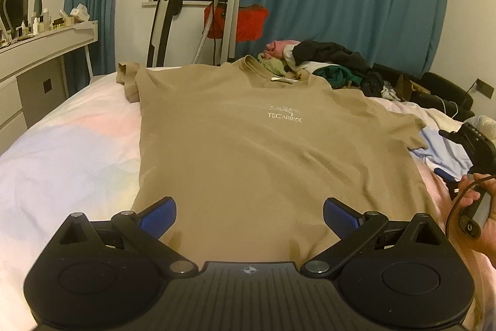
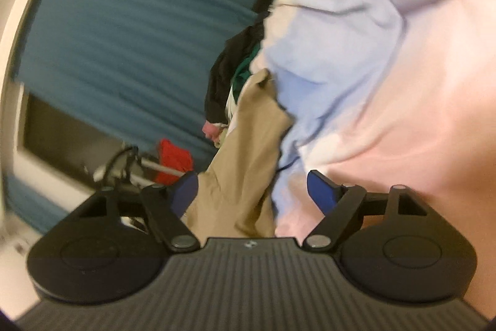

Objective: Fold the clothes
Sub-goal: 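Move the right gripper to the shirt side edge and grasp it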

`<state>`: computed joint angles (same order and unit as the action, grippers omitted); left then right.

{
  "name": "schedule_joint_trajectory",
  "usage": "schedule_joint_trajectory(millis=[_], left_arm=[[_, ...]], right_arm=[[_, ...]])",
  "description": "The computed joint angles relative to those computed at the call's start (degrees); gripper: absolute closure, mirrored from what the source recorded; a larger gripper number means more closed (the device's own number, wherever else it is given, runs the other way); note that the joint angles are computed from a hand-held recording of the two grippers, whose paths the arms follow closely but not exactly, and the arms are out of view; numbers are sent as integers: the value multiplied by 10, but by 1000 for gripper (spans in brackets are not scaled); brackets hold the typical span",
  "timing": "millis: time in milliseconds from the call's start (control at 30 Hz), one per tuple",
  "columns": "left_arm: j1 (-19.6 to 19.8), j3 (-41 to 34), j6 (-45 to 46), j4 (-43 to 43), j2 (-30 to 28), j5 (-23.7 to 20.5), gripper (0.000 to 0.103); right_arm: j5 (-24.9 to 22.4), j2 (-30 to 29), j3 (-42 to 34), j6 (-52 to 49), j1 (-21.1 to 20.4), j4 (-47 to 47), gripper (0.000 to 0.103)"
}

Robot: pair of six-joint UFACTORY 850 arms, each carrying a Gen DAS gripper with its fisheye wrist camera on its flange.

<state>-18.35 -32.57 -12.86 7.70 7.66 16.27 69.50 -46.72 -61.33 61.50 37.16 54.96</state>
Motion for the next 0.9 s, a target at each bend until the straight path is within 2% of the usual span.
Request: schedule_joint_trajectory(millis=[233,367,567,733,900], left_arm=[[-4,-6,6,10,-22,5,1],[-7,-11,-6,29,-35,5,1],[-17,-23,30,-4,-58,4,1],[-23,-34,43,-19,-76,-1,1],[-24,-44,30,-10,-88,-8,1]], right_arm=[[31,-20,-15,43,-36,-97,30],[4,-28,-35,27,-54,-134,30],[-1,-45,-67,12,-81,-184,29],[-44,-50,-93,-40,-93,-176,33],[-25,-63,-111,-49,-90,-135,35]])
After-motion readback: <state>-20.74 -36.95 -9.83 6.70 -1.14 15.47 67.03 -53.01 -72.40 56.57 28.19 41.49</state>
